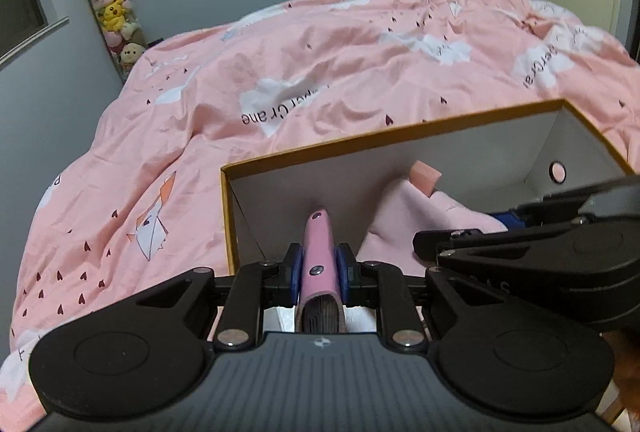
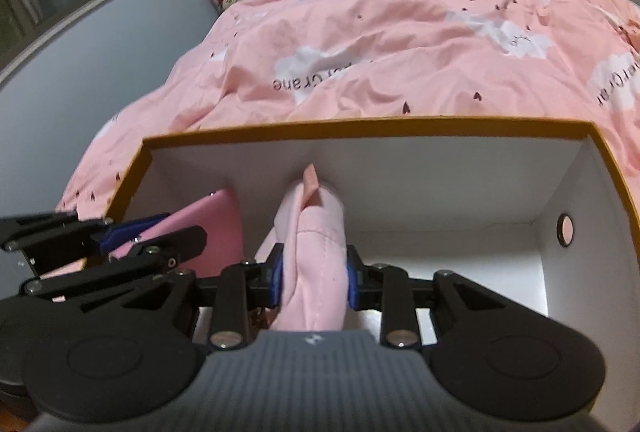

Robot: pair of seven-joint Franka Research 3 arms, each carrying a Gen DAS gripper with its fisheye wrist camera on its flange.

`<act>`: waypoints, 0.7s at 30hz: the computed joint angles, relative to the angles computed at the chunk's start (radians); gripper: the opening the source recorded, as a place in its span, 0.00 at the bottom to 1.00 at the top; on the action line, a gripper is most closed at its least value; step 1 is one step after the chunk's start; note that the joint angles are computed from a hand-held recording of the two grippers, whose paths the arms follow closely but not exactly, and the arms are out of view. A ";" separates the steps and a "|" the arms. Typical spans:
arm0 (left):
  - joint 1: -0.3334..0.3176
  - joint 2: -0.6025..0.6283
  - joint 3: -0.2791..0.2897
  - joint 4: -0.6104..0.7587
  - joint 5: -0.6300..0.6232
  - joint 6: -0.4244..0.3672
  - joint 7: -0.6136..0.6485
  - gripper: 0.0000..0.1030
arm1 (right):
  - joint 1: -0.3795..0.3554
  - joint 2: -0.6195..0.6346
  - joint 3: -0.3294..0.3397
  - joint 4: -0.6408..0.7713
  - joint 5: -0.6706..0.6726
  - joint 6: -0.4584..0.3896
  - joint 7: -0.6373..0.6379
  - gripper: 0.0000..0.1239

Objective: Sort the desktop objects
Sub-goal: 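Carry the pink tube and pink pouch with both tools over the shoebox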

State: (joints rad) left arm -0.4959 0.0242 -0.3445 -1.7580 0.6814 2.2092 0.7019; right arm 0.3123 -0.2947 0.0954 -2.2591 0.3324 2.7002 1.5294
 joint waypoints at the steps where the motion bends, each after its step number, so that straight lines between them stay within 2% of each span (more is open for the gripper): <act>1: 0.000 0.006 0.000 0.012 -0.022 -0.012 0.024 0.20 | -0.002 0.006 -0.002 0.014 -0.012 -0.024 -0.009 0.26; 4: 0.004 0.013 0.003 0.031 -0.088 -0.026 0.096 0.20 | -0.004 0.026 -0.012 0.067 -0.027 -0.125 -0.042 0.26; 9: 0.013 0.001 0.008 0.015 -0.130 -0.004 0.149 0.21 | -0.004 0.049 -0.036 0.130 0.033 -0.263 -0.088 0.28; 12: 0.025 -0.028 0.013 -0.019 -0.153 0.042 0.158 0.22 | -0.004 0.058 -0.050 0.149 0.106 -0.317 -0.106 0.28; 14: 0.040 -0.059 0.020 -0.056 -0.207 0.103 0.169 0.29 | -0.008 0.066 -0.052 0.163 0.142 -0.344 -0.106 0.28; 16: 0.052 -0.091 0.023 -0.085 -0.239 0.139 0.163 0.35 | -0.013 0.066 -0.041 0.162 0.145 -0.330 -0.090 0.27; 18: 0.065 -0.128 0.022 -0.118 -0.244 0.172 0.141 0.40 | -0.021 0.062 -0.018 0.153 0.094 -0.286 -0.058 0.27; 21: 0.079 -0.189 0.030 -0.178 -0.301 0.238 0.129 0.41 | -0.028 0.065 0.012 0.146 0.004 -0.216 -0.003 0.27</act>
State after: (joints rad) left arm -0.4170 -0.1653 -0.3149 -1.9360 0.3801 2.4471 0.8313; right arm 0.2843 -0.2299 0.1077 -2.1132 0.3361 2.4845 1.5262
